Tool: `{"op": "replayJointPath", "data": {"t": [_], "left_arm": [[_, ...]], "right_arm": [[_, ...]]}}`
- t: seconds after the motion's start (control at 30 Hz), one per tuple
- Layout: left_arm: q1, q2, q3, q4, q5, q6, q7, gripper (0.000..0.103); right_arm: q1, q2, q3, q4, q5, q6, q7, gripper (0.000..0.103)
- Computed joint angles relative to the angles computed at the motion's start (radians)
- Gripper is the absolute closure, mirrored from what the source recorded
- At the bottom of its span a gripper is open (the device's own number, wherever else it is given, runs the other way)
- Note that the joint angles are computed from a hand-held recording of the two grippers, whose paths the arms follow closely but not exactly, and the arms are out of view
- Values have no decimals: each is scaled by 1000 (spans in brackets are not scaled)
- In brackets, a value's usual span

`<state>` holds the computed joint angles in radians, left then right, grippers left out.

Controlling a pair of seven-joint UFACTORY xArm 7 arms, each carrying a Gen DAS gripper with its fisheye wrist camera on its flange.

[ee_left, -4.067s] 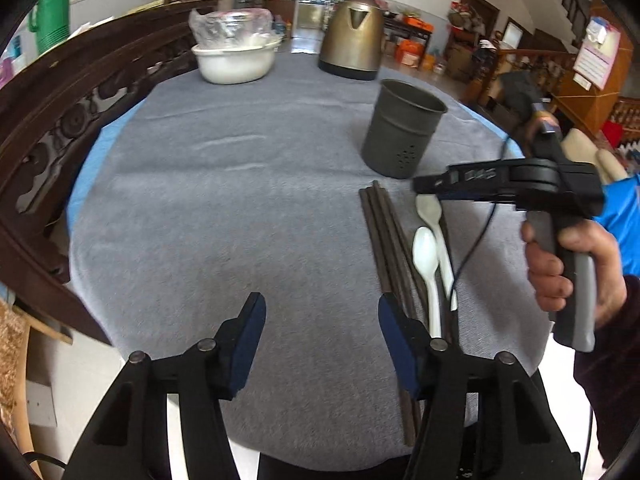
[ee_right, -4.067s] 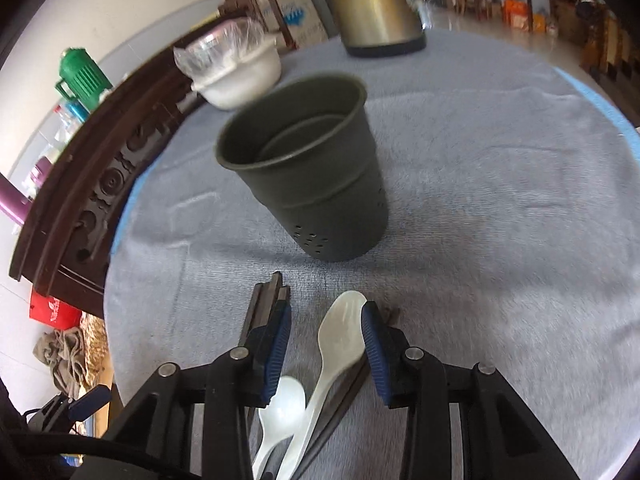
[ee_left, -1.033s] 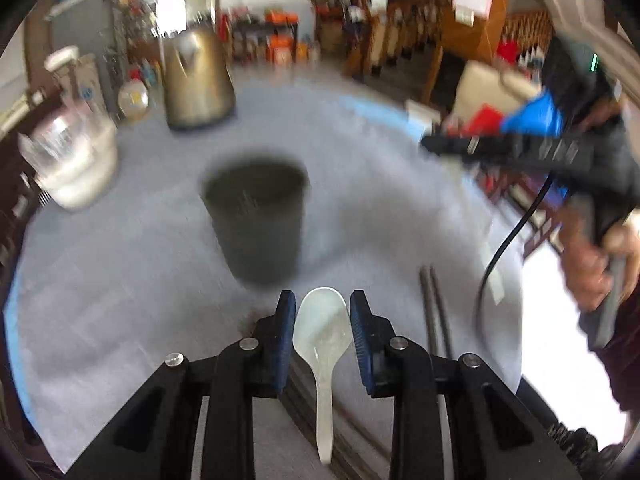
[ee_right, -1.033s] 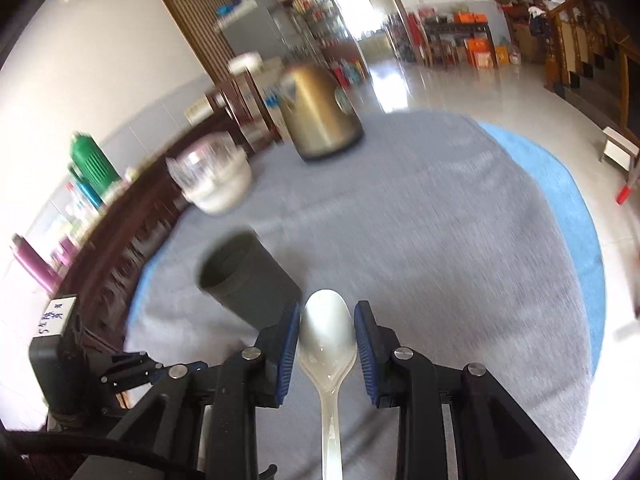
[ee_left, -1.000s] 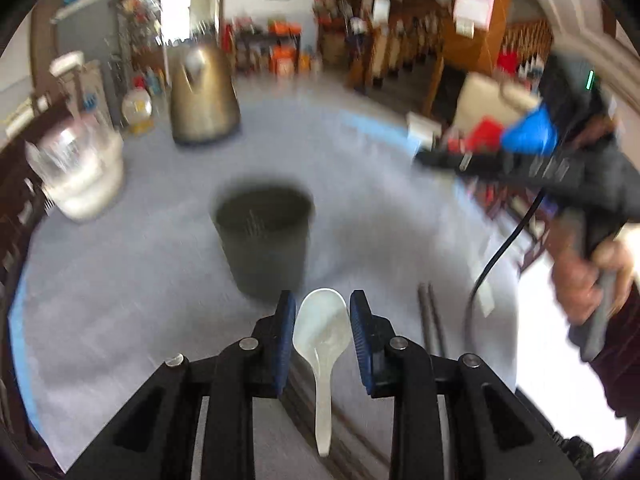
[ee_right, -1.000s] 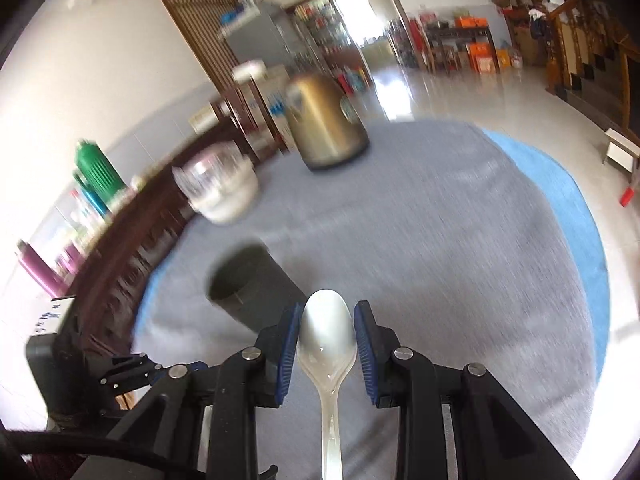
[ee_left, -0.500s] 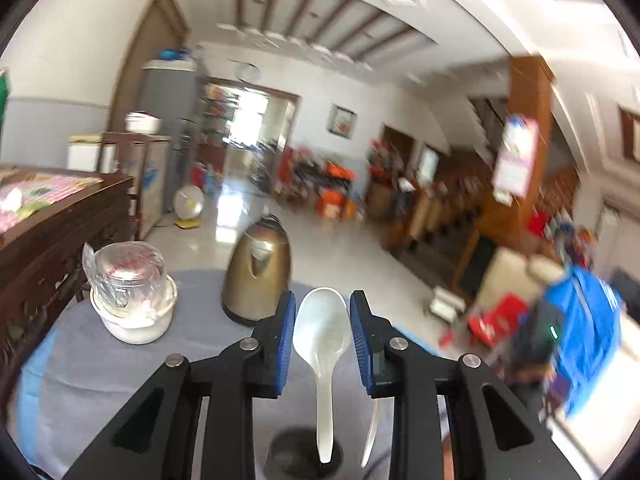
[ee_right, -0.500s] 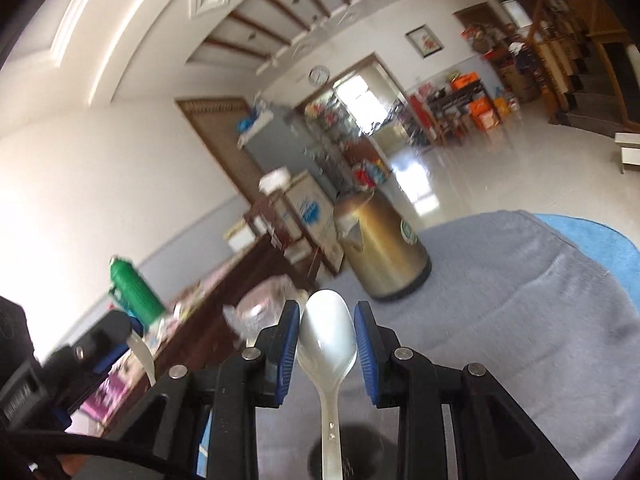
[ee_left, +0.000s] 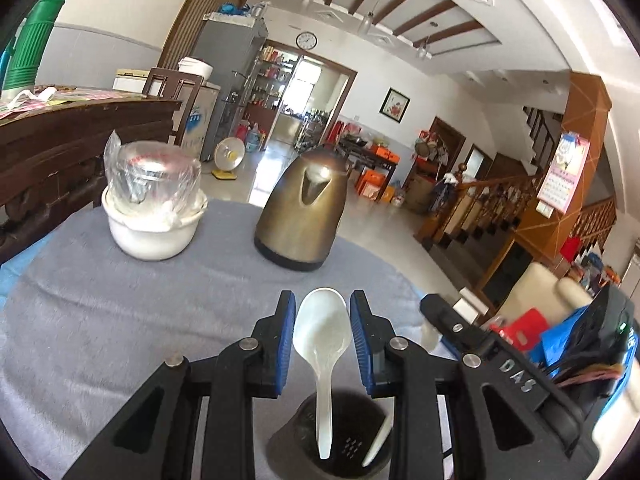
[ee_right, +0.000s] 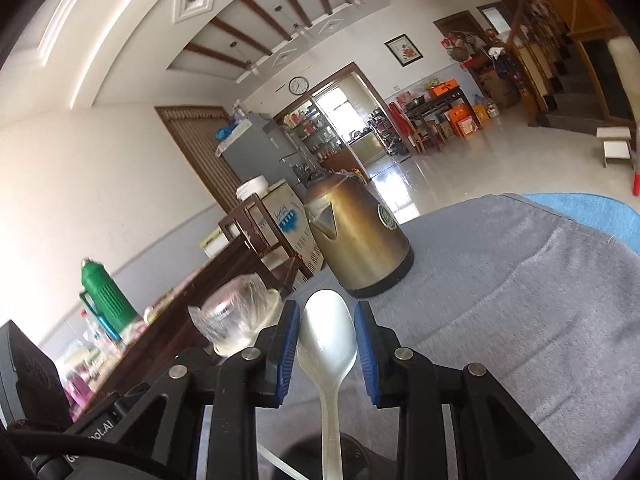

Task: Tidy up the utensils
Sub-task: 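Lower both spoons into the utensil holder and open both grippers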

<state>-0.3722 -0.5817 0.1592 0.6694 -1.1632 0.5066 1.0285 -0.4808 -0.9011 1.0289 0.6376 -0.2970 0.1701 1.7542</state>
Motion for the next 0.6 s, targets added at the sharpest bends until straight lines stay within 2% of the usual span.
{"op": "replayJointPath", "data": {"t": [0.13, 0.33, 0.43, 0.6], "left_arm": [[31, -54, 12, -41, 70, 50, -16, 73], [85, -195, 67, -102, 201, 150, -39, 56], [126, -292, 97, -146, 285, 194, -58, 51], [222, -421, 100, -239, 487, 261, -108, 49]], "right_arm": [[80, 14, -34, -25, -5, 25, -29, 71], [276, -57, -146, -89, -5, 102, -50, 70], [396, -146, -193, -116, -6, 213, -60, 70], [606, -234, -231, -118, 17, 494, -95, 70]]}}
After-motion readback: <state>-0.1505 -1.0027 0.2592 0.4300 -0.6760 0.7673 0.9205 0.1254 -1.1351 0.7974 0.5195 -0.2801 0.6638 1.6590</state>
